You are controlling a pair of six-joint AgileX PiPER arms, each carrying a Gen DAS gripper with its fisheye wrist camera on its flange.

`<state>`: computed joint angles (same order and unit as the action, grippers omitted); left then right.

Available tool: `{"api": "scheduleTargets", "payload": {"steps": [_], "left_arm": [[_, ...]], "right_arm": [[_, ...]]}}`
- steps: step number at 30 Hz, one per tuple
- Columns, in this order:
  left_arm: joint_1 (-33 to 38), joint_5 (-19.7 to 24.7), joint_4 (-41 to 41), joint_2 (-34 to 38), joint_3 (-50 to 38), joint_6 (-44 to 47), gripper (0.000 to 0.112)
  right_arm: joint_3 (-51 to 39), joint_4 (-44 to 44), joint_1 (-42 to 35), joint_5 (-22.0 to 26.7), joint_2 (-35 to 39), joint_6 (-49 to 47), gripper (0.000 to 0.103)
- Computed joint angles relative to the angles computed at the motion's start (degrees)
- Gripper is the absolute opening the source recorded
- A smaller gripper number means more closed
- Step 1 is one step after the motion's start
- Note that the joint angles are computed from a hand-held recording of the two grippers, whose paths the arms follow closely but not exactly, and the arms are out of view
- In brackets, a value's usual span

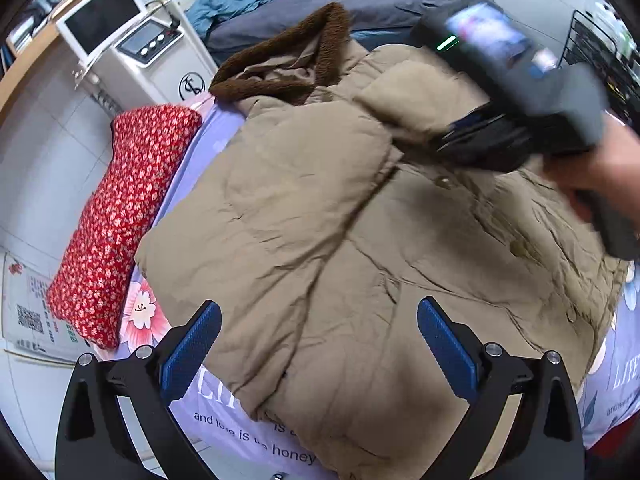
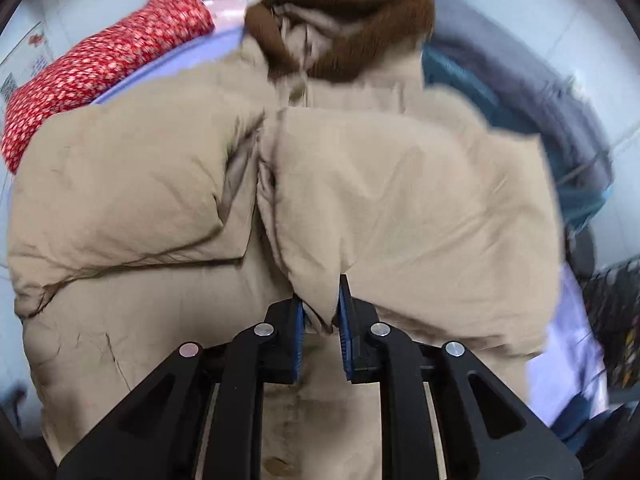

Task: Fold large clothes

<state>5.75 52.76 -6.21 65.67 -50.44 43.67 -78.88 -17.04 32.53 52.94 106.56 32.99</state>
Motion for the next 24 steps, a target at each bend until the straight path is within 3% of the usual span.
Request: {"api": "scheduleTargets", "payload": {"steps": [1, 2, 3, 4, 7, 12, 19, 24], "left_arm": [[-0.06, 0.6, 0.05, -0.91, 0.19, -0.07, 0.096], [-0.2, 1.7, 0.16, -1.93, 0.22, -0.47, 0.096], [-0.19, 2.56, 0.16, -2.53, 0.18, -0.71, 0.096], [0.01, 3.73, 0.23, -3.42, 0.16, -0.99, 0.096], [0.37, 4.99, 1.81, -6.06, 0.71, -2.49, 0.096], [0.98, 6.44, 4.08, -7.62, 0.84, -4.62, 0.096], [-1.78, 9.98, 5.79, -9.52, 0.61, -8.5, 0.096], [-1.74, 13.04, 3.44, -6.83, 0.26, -8.88, 0.096]], "right_arm": [[-0.78, -0.58, 0.54, 0.29, 1.48, 0.35, 0.027], [-1.49, -0.9, 0.71, 0.42, 2.5, 0.12, 0.039], [-2.62, 0.17, 1.15, 0.11, 4.14, -1.23, 0.065], [-3.61, -1.06, 1.97, 0.64, 5.25, -0.7, 0.071], [-4.35, -6.36, 5.07, 2.51, 6.3, 2.93, 0.072], [0.02, -2.49, 3.68, -0.45, 2.3, 2.97, 0.073], [17.57, 4.01, 3.46, -12.19, -13.34, 10.16, 0.076], [25.96, 3.82, 7.66, -12.78, -21.0, 16.86, 0.076]]}}
